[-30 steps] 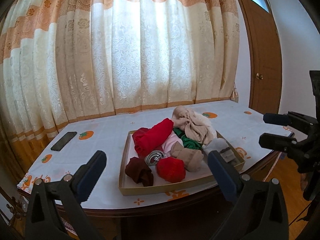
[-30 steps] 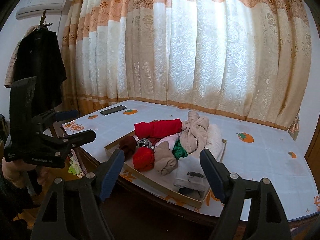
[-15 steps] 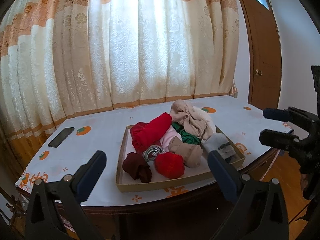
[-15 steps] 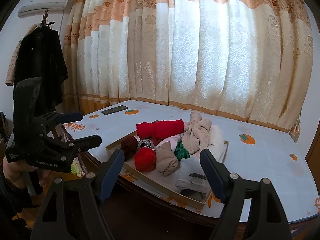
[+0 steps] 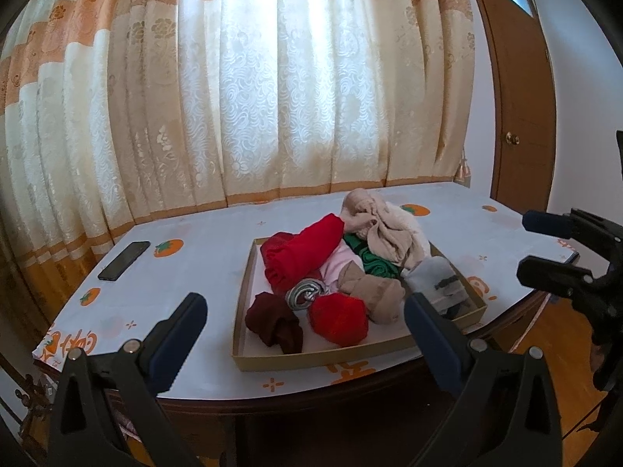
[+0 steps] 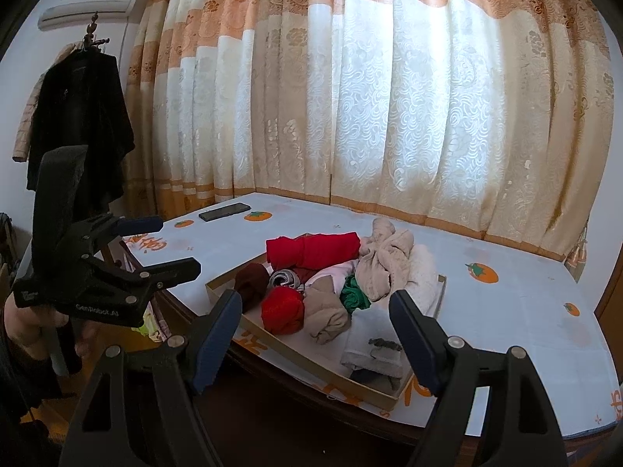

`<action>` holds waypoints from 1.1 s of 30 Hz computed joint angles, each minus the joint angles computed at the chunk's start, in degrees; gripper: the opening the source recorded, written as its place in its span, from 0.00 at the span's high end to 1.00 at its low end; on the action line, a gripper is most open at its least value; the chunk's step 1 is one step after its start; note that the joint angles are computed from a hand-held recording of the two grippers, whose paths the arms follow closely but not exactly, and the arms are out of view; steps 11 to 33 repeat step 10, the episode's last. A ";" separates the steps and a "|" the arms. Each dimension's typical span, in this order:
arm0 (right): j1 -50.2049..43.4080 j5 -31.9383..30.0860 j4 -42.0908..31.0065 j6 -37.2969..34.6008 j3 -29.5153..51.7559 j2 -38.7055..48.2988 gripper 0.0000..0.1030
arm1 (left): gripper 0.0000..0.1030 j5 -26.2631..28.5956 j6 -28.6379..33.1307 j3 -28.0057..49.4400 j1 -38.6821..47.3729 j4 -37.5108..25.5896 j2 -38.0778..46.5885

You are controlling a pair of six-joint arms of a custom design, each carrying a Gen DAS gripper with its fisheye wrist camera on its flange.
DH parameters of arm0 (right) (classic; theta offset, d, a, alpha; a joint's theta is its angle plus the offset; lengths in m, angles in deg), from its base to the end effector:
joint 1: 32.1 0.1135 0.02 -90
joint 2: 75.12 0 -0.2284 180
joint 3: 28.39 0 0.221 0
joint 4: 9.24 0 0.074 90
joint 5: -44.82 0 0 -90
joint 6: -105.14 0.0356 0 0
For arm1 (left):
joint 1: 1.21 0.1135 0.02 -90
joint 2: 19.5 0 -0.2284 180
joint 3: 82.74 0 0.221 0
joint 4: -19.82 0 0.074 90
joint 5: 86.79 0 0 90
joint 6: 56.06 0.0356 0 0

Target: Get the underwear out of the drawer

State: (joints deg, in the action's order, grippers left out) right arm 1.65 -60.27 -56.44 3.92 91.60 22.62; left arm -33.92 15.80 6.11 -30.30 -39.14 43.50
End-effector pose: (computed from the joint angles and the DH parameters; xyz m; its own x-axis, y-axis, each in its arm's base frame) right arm 0.2888 0.2041 0.3778 -0.2015 -0.3606 -0.9107 -0.7869 0.6132 -0.0687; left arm 0.1861 -0.0789 0.3574 -0.4367 -0.0411 -0.8987 -0.2001 0.9784 0.0526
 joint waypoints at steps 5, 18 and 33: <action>-0.34 0.00 -0.34 -0.71 1.40 1.10 0.22 | 0.00 -0.48 0.79 -0.59 0.03 1.32 0.13; -0.86 -0.29 -1.57 -0.79 3.65 2.52 0.22 | 0.00 -1.78 1.20 -0.92 -1.09 1.88 0.10; -0.86 -0.29 -1.57 -0.79 3.65 2.52 0.22 | 0.00 -1.78 1.20 -0.92 -1.09 1.88 0.10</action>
